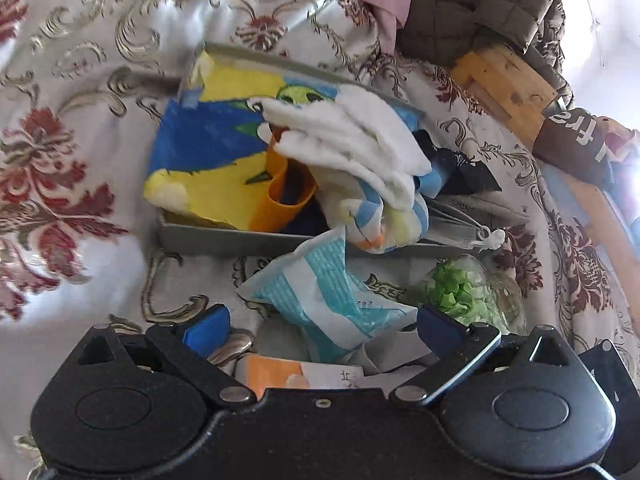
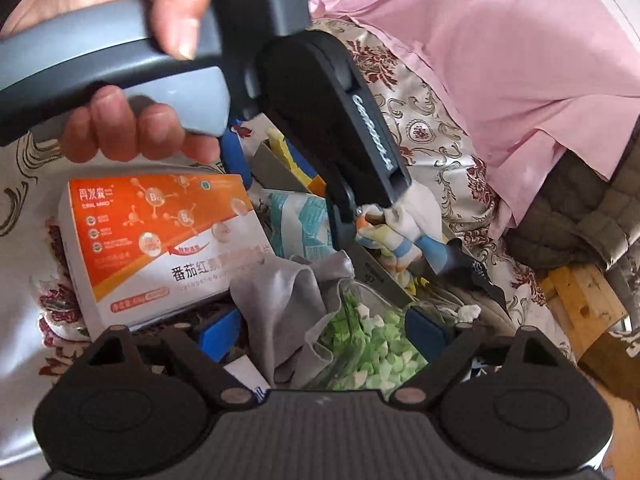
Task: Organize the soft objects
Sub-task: 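Grasp the grey cloth with the right tool while the left grasps the blue-white packet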
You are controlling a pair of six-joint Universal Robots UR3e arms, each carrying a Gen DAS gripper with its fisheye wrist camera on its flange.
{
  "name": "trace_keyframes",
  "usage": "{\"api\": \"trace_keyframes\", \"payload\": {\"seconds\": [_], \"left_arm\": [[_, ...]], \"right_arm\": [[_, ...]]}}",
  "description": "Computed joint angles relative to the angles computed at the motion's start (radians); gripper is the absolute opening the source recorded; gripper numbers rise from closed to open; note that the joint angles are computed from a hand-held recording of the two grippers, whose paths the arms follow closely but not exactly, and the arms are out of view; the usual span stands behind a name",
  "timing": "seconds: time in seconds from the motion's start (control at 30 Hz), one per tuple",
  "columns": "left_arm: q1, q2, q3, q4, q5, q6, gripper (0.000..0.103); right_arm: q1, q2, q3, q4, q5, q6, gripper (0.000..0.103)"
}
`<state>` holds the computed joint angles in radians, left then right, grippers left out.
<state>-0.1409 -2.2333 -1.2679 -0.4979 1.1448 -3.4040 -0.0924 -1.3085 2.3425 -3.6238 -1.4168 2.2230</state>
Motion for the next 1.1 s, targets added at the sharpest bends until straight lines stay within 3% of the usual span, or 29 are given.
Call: {"api": "trace_keyframes", "payload": {"seconds": [0.07,0.37,0.67,0.73,1.1], "left_arm": [[0.008,-0.027,0.027,-0.015,-0.018,-0.019,0.099],[0.039,-0.116,0.112,-0.009,-0.109,-0.103,0.095],[0.048,-0.143,0.145,-0.022,-0.104,-0.15,0.076],[0.042,-0.145,0.152,-0.027,-0.083,-0.152,0.066],[0.041,-0.135,0.125,-0.004,-0.076,-0.176,0.053]], "right_arm": [[0.018,0.023,-0.024,0.001,-0.03,0.0,0.087],[0.09,0.12,-0.104,-0.029,-0.156,-0.026,0.087],[0.155,0.228,-0.149,-0.143,-0.252,-0.097,0.081],[0.163,0.245,-0.155,-0.161,-0.262,-0.115,0.079],[0.174,0.303,-0.153,-0.268,-0.271,-0.172,0.064]]}}
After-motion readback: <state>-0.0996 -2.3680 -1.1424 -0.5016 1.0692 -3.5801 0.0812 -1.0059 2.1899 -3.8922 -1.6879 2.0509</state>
